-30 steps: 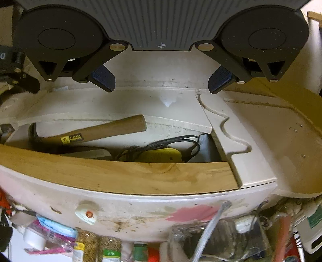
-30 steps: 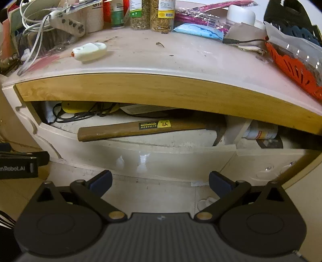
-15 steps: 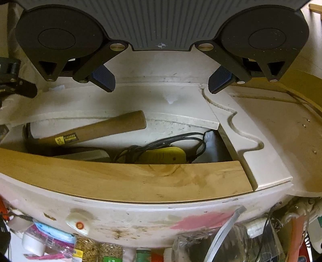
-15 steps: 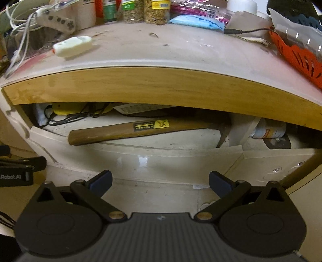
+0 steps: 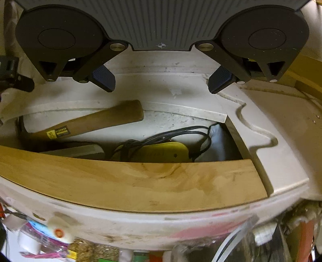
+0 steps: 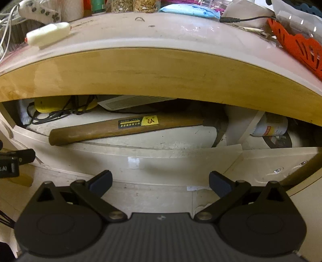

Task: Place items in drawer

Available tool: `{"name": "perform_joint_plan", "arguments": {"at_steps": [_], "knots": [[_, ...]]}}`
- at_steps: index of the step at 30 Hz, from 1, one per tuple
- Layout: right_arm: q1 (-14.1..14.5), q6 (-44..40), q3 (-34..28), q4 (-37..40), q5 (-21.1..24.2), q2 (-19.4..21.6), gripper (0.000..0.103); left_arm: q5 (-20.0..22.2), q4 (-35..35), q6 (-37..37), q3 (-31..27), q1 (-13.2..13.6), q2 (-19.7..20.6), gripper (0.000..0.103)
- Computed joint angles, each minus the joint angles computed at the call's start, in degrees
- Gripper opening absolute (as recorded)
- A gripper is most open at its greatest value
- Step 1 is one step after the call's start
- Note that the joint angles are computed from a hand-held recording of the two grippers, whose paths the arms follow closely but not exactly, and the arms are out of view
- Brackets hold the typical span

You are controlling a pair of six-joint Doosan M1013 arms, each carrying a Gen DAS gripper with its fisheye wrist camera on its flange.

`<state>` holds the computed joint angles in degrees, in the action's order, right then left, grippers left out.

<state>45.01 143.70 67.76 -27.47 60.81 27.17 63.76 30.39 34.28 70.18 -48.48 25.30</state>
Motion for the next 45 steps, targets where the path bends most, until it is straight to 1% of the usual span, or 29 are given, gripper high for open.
{"name": "perform_joint_plan", "arguments": {"at_steps": [15,19,25,30,33,34,37,43,44,45], "knots": [[-0.9,-1.4,-0.4,-1.4,-0.6,1.9,0.102,-2.6,2.1,0.4,0.7,0.8,1.1,0.101],[-1.0,-1.8,-0.4,-1.7,-0.8,2.1,0.102,-2.6,2.6,0.5,0.5,0.8,1.4,0.101],[-0.9,-4.1,-0.5,-2.2,-0.4,2.4,0.101,-3.3,3.4,1.6,0.9,0.9,1.5,0.101],[-0.9,-7.9,-0.6,-2.7,0.1,2.6,0.096,-2.3,4.9,6.8,0.9,0.6,1.7,0.101],[-0.9,-11.0,-0.8,-3.2,0.6,2.8,0.095,-0.1,5.4,13.4,0.2,0.3,2.4,0.101],[-0.8,-12.2,-0.9,-3.5,0.8,2.9,0.095,0.6,6.6,15.9,0.2,0.1,2.6,0.101],[-0.6,-17.1,-0.7,-4.9,1.1,3.0,0.095,0.7,10.2,22.2,0.9,-0.6,2.7,0.101],[0.1,-34.3,-0.5,-7.5,2.1,3.7,0.095,0.0,14.3,32.5,2.1,-1.2,3.1,0.101],[0.1,-36.9,-0.6,-7.8,2.6,3.9,0.093,-0.1,15.3,34.0,2.3,-1.3,3.2,0.101],[0.1,-39.2,-0.7,-7.7,3.0,4.0,0.089,-0.3,15.9,35.3,2.5,-1.4,3.2,0.101]]}}
